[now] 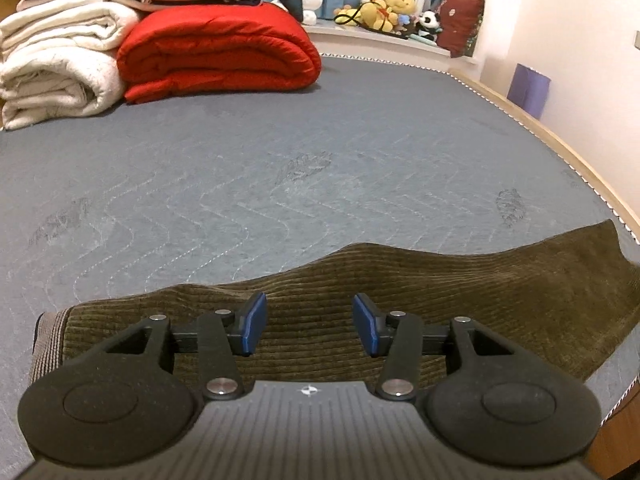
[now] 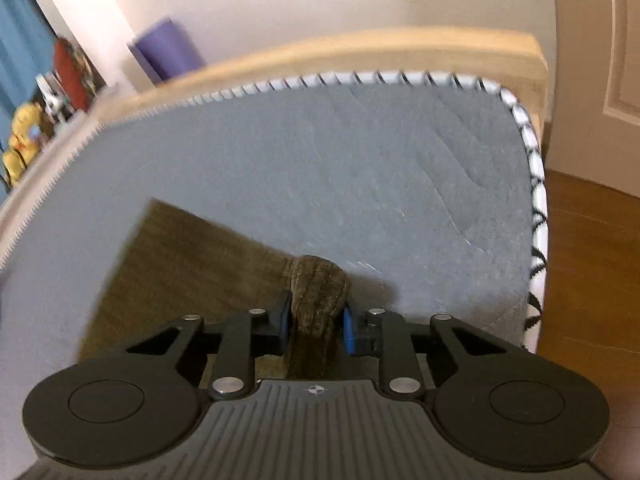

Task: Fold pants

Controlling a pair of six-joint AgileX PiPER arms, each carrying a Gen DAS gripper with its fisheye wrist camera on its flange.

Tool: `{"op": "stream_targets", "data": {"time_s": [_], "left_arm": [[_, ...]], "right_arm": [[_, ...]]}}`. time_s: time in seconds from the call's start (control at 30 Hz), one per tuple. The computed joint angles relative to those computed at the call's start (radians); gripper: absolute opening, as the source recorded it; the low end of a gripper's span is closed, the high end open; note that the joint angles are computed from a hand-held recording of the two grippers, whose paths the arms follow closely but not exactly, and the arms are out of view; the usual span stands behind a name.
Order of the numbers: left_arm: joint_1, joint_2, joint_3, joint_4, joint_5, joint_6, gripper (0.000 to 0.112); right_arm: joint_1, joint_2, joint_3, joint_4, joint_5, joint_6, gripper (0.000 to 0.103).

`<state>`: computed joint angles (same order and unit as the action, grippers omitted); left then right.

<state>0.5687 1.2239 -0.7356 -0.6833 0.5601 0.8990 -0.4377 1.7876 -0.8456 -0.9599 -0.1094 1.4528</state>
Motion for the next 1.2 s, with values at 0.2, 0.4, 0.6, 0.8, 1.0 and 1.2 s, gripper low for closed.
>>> {"op": "stream_targets", "data": {"time_s": [0.2,0.4,0.6,0.8,1.0,1.2], "left_arm": [[0.023,0.018,-0.021,0.031,0.021,-0.060,0.053],[0.018,0.062,-0.038,0.072,0.003,-0.111,0.053],[0.026,0.129,-0.074,0.081,0.047,-0.132,0.056],[0.013,0.183,-0.096,0.020,0.093,-0.103,0.055],[-0.077,0.207,-0.098,0.014,0.075,-0.126,0.046],[-0.141,0.206,-0.095,0.029,0.041,-0.162,0.046]], "right_arm": [[0.244,-0.293,0.146,0.305,-0.154,-0.391,0.024],[0.614,-0.361,0.204,-0.190,-0.443,-0.203,0.025],[1.019,-0.191,0.133,-0.659,-0.431,0.027,0.045],[0.973,-0.223,0.140,-0.684,-0.497,0.041,0.063],[0.893,-0.212,0.136,-0.731,-0.425,0.064,0.063],[1.023,-0.182,0.174,-0.646,-0.272,-0.154,0.062]]}}
